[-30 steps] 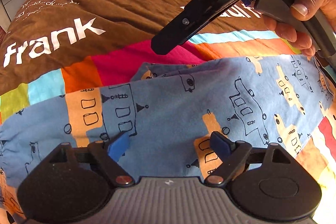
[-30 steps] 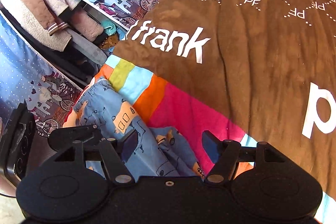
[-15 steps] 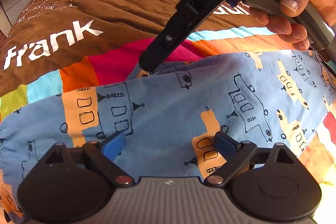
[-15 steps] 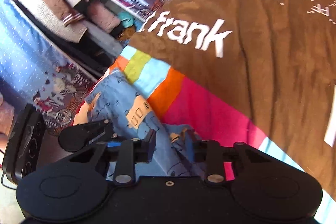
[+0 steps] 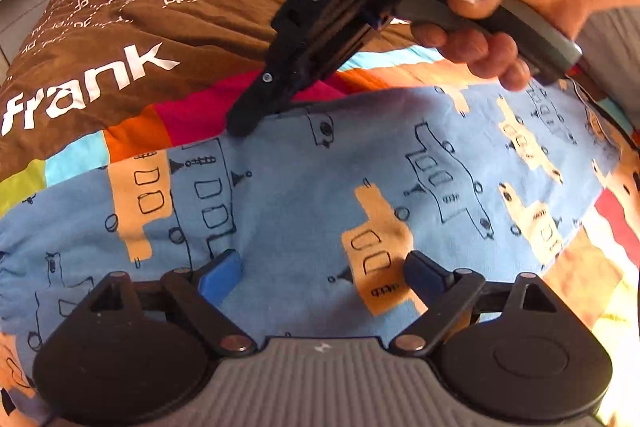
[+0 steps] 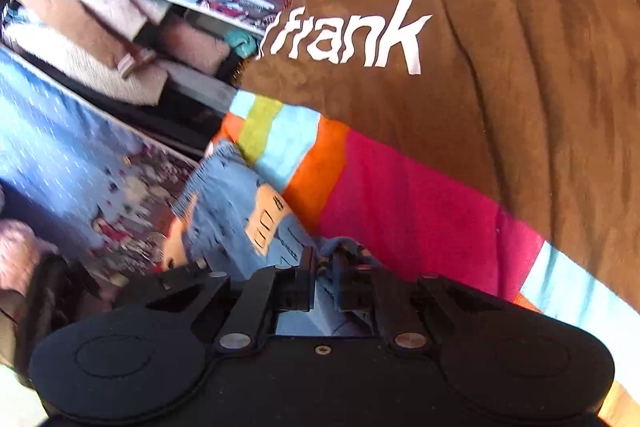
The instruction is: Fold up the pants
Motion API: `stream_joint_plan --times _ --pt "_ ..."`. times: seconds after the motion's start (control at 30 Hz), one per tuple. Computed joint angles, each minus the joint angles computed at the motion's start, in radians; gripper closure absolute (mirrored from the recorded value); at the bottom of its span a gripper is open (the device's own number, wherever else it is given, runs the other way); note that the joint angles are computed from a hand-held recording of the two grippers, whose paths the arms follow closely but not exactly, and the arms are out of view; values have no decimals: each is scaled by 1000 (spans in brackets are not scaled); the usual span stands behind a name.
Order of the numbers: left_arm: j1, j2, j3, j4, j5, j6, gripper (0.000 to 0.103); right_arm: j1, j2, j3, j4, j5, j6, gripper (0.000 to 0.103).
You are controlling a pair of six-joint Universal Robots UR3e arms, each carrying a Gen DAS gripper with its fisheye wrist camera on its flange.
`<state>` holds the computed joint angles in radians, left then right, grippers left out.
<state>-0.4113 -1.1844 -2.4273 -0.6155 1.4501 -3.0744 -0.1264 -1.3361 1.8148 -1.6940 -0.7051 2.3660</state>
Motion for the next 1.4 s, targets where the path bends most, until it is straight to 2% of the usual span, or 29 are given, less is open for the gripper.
stream_joint_plan --times 0.23,0.4,0.47,0.5,0.57,0.63,0.67,0.7,0.73,0.77,0.8,0.87,0.93,1.0,1.03,1.1,1.17,1.2,1.27,1.33,1.4 --pt "-47 -11 -14 33 33 0 8 -30 6 33 -70 23 85 97" --pt "-61 15 -34 29 40 9 7 -22 55 -34 -100 19 120 98" --pt "-71 16 -40 36 49 6 6 -8 71 -58 -137 5 143 98" --pt "-76 13 -42 42 53 4 5 1 81 -69 -162 -4 153 103" --pt "-91 -1 -41 57 65 -6 4 18 96 -60 -300 -51 249 103" --pt "-102 -19 -27 56 74 -16 2 33 117 -85 -341 -105 299 103" --pt "-100 -17 -20 44 71 -18 2 24 108 -88 -322 -89 302 95" --pt "-93 -10 -21 38 64 -18 2 8 81 -75 -291 -52 266 89" --pt "-87 2 -28 36 58 -16 3 1 42 -58 -252 -29 216 72" --pt "-86 7 -35 40 56 -12 3 -1 0 -33 -210 -11 156 62" --pt "-90 6 -42 50 61 -5 3 5 -28 -27 -133 0 86 62" --pt "-99 -1 -43 59 70 -6 2 52 -37 -49 14 -42 -35 62" --pt "-97 -2 -37 51 68 -4 2 106 -31 -42 57 -90 -117 62" --pt "-99 -1 -35 45 70 -5 2 130 -50 36 -116 -126 -72 77" --pt "-102 -1 -31 40 73 -4 2 121 -50 69 -222 -137 -10 98" --pt "-98 12 -20 10 69 4 2 71 -67 133 -381 -119 112 101" --pt "-73 41 -13 -28 55 24 4 31 -147 217 -516 -114 210 72" --pt "-58 64 -13 -50 53 30 5 1 -188 242 -478 -73 201 51" --pt "-17 119 -19 -101 52 36 5 -38 -229 232 -274 7 109 46" --pt "48 198 -29 -191 22 67 5 -15 -215 177 -55 7 -39 44" --pt "57 250 -32 -249 21 96 5 46 -179 162 -40 -58 -73 44"
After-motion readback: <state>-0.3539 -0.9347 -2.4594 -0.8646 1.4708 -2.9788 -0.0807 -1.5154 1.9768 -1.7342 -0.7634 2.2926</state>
